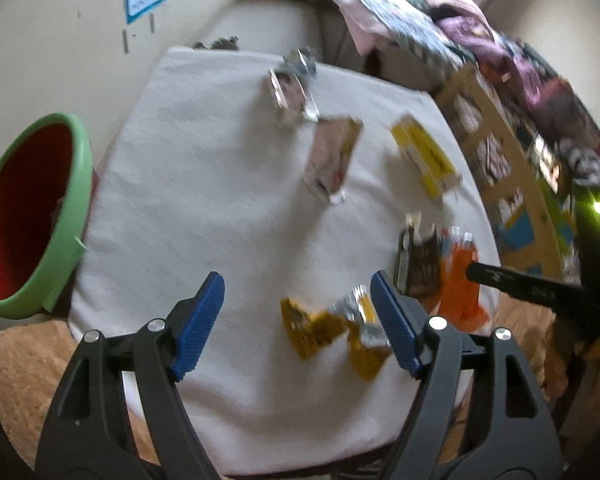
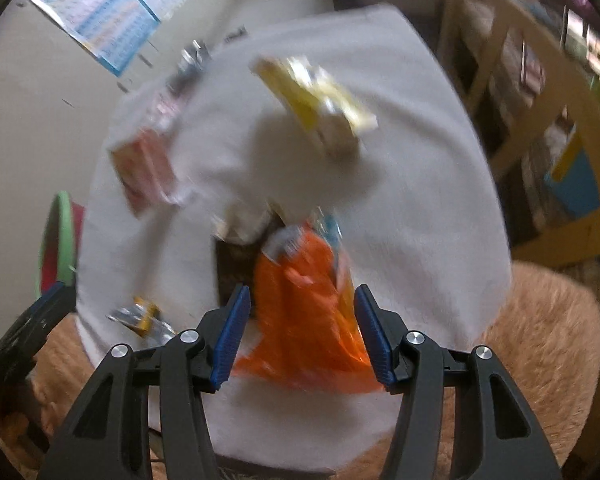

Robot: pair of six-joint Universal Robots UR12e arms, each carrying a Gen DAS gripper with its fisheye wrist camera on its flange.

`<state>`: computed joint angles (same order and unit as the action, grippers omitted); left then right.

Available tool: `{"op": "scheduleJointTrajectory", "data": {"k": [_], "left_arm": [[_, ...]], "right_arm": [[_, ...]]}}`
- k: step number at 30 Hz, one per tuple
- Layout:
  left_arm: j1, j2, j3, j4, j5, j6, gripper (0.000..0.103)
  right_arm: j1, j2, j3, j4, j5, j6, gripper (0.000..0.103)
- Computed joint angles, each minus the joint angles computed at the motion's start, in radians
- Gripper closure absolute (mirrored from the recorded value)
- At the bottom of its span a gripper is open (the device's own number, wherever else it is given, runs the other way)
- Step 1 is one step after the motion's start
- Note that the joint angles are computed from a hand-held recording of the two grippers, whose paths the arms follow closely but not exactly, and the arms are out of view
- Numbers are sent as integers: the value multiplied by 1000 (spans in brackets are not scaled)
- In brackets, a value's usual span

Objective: Collect trash
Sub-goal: 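Move both open grippers back over the remaining trash on the table, then grasp the orange chip bag with the right gripper while the left grasps a yellow wrapper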

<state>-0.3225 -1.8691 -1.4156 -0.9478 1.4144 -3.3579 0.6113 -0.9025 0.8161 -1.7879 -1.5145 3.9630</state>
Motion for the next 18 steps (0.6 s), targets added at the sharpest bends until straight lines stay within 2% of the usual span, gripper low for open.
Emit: {"op": "scheduleJointTrajectory", "data": {"k": [2,6,10,15,18], "left_arm": [[-5,0,-3,-23,2,9,30],[-1,8,-16,-69,-17,19,30],[-5,1,-17,-116,-11,43,30],[-8,-30,-1,-118,-11,28,30],[-16,-56,25,-130,1,46,30]], "right_arm": [[-2,4,10,4,38,-4,47],[5,8,16,7,12,-29,48],[4,-1,34,-20,1,-17,50],[4,-1,30,-20,-8,-22,50],[4,-3,33,-25,-10,-20,48]]}}
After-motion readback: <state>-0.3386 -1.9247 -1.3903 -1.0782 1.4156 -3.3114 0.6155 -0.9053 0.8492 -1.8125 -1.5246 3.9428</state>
